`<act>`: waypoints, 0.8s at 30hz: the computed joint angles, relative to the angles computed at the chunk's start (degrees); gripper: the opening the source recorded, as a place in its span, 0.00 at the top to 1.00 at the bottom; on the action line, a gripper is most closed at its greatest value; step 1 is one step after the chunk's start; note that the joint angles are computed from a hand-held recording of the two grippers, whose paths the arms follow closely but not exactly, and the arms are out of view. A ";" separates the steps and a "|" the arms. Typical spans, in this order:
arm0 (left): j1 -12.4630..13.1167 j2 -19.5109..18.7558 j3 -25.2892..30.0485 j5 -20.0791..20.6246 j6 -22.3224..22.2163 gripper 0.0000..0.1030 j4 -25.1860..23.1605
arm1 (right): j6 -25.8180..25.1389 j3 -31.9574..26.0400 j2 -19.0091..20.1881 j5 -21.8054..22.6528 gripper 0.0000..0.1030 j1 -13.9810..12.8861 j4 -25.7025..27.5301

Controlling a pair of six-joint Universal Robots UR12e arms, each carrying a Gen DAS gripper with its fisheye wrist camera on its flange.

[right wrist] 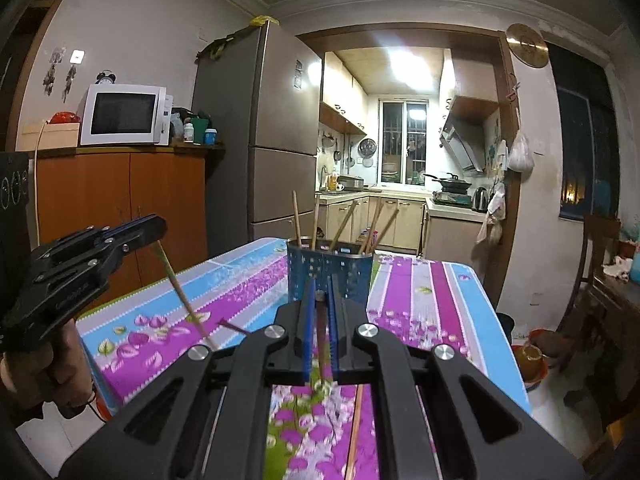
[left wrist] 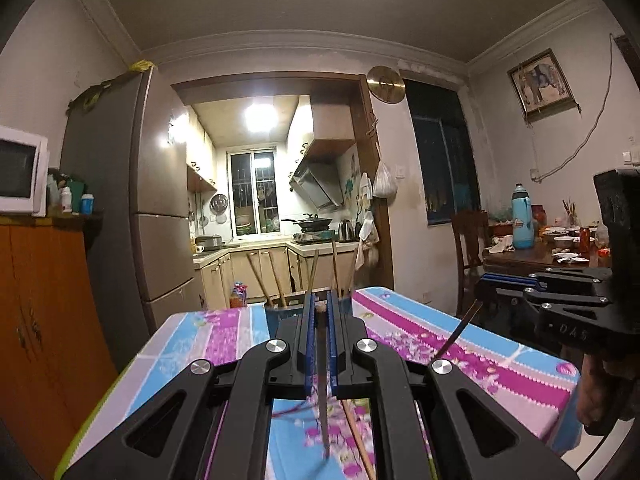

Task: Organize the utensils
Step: 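Carry both held chopsticks to the blue holder and lower them in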

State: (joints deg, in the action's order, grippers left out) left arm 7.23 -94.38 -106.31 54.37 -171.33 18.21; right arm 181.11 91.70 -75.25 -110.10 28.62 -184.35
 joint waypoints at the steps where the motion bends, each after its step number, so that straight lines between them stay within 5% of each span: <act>1: -0.13 -0.20 0.83 -0.39 0.17 0.93 -1.14 | 0.27 -0.59 -0.02 0.80 0.95 -0.33 1.15; 8: -0.50 -1.69 4.79 -1.73 1.09 0.93 -8.76 | 4.38 -3.63 -0.40 5.38 0.95 -2.67 8.89; 24: 0.15 -3.31 8.00 -5.02 -0.22 0.93 -9.25 | 4.89 -8.32 -1.02 9.85 0.95 -3.69 19.32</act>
